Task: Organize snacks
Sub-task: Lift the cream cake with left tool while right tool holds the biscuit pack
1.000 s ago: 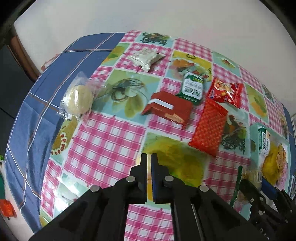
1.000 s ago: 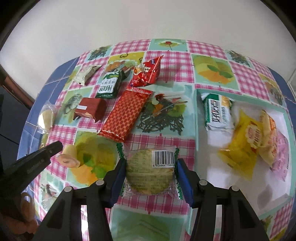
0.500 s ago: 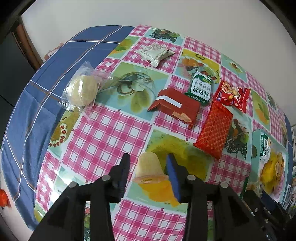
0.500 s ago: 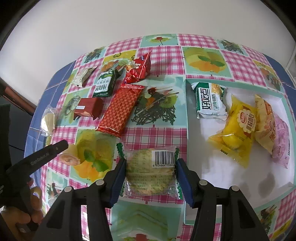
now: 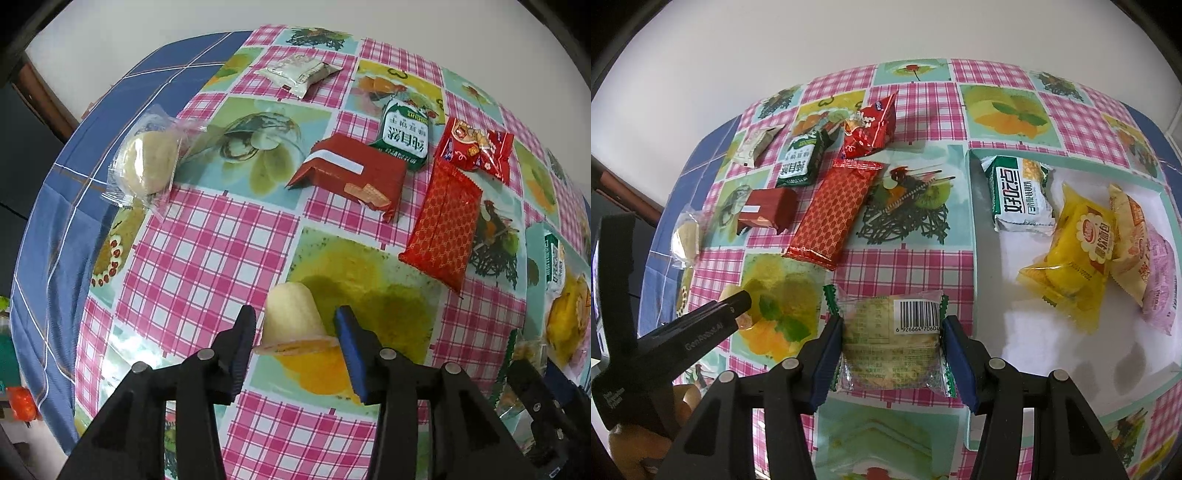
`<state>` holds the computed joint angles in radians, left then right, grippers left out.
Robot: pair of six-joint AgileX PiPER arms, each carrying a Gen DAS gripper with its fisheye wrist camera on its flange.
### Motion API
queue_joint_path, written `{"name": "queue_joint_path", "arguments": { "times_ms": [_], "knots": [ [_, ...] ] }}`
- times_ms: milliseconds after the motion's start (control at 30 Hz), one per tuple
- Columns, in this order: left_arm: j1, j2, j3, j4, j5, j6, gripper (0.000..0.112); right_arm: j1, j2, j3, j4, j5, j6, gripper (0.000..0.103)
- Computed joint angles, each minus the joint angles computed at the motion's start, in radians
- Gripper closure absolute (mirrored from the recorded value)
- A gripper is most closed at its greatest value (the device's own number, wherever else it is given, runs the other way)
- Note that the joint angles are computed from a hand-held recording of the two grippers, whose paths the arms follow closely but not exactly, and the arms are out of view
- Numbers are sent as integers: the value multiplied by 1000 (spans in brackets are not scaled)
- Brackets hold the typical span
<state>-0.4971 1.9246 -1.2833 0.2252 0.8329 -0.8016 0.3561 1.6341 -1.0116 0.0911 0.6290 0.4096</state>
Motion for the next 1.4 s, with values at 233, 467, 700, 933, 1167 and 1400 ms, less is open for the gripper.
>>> {"name": "queue_joint_path", "arguments": {
  "times_ms": [233, 467, 700, 933, 1167, 1400],
  "knots": [
    [-1, 5, 2, -9, -4, 5, 66, 3, 6, -3, -2, 0, 1, 46],
    [-2, 10, -2, -14, -5, 18, 67, 4, 10, -5, -3, 4, 2, 46],
    [-2, -4, 0, -31, -14, 18, 67, 2, 8, -9, -7, 8, 2, 46],
    [-24, -29, -22, -10, 11, -19, 69, -11, -14, -9, -10, 17, -10, 46],
    [-52, -24, -59, -12, 32, -30, 104, -34, -46, 7, -20, 24, -19, 46],
    [-37, -21, -31, -43, 22, -19, 76, -51, -55, 19, -3, 22, -32, 46]
  ]
}}
